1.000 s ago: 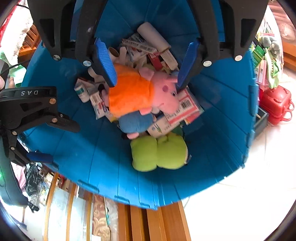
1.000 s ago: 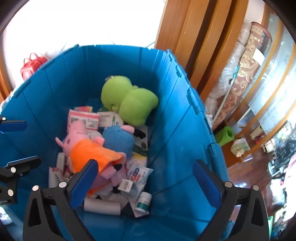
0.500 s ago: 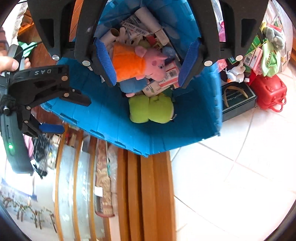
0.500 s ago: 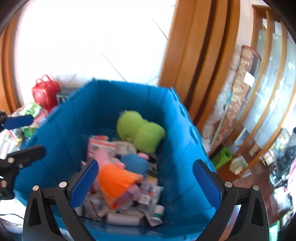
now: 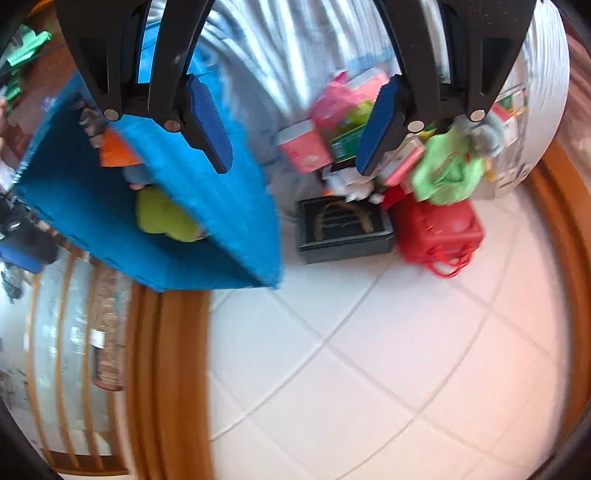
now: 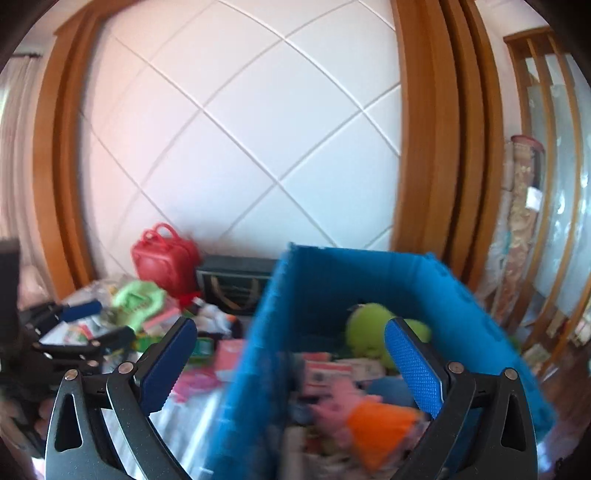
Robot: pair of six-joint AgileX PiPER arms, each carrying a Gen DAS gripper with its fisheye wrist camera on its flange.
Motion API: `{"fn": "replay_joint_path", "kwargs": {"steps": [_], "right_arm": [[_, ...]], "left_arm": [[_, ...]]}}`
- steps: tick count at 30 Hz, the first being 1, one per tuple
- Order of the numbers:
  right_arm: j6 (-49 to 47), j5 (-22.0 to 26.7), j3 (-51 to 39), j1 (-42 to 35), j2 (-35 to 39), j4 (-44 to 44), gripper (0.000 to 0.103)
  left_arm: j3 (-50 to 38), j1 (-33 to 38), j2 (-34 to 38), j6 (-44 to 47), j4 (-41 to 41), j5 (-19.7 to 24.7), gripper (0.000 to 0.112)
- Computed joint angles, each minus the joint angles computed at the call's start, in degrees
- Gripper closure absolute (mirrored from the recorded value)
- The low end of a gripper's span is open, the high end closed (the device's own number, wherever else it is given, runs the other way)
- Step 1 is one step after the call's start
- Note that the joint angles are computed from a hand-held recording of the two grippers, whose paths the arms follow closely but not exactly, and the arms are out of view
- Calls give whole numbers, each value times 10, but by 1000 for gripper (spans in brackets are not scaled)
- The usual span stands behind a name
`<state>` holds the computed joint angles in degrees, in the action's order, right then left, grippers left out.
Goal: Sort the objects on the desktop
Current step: 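Move both empty tools back to the pile on the table, then grasp the black wrapped cylinder with left tool while right grasps clear floss box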
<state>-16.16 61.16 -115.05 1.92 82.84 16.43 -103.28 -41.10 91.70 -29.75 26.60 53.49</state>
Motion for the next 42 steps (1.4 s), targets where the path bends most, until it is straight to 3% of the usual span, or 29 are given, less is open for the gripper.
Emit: {"fn": "replay_joint_path", "kwargs": {"steps": [5,11,14,21,27,31,32,34,35,39,42], "right_arm": [[124,-47,51,138,4,-69,0],[256,-98,102,276,59,-198,0],[318,-119,131,318,102,-258,0],[378,-143,182,334,188,-275,0],[388,-128,154,350,261,-257,0],[407,-112,120,350,292,-248,0],[408,-112,113,350,301,-243,0],[405,-105,87,357,323,-234,0],[396,-101,72,362,336,-224,0],[355,-78,-8,384,404,-182,0],[333,-36,-106,398,477,-151,0]], "left_arm": [[154,152,-76,43,-57,-65,43],[271,318,-84,126,-107,-140,43],[317,374,-68,156,-119,-185,43],[344,431,42,219,-195,-265,43],[234,433,190,286,-282,-272,43],[130,426,288,310,-308,-240,43],[110,425,304,308,-304,-232,48],[74,428,337,337,-326,-215,72],[62,432,348,363,-351,-201,78],[128,441,312,392,-351,-221,78],[213,471,263,441,-396,-234,79]]}}
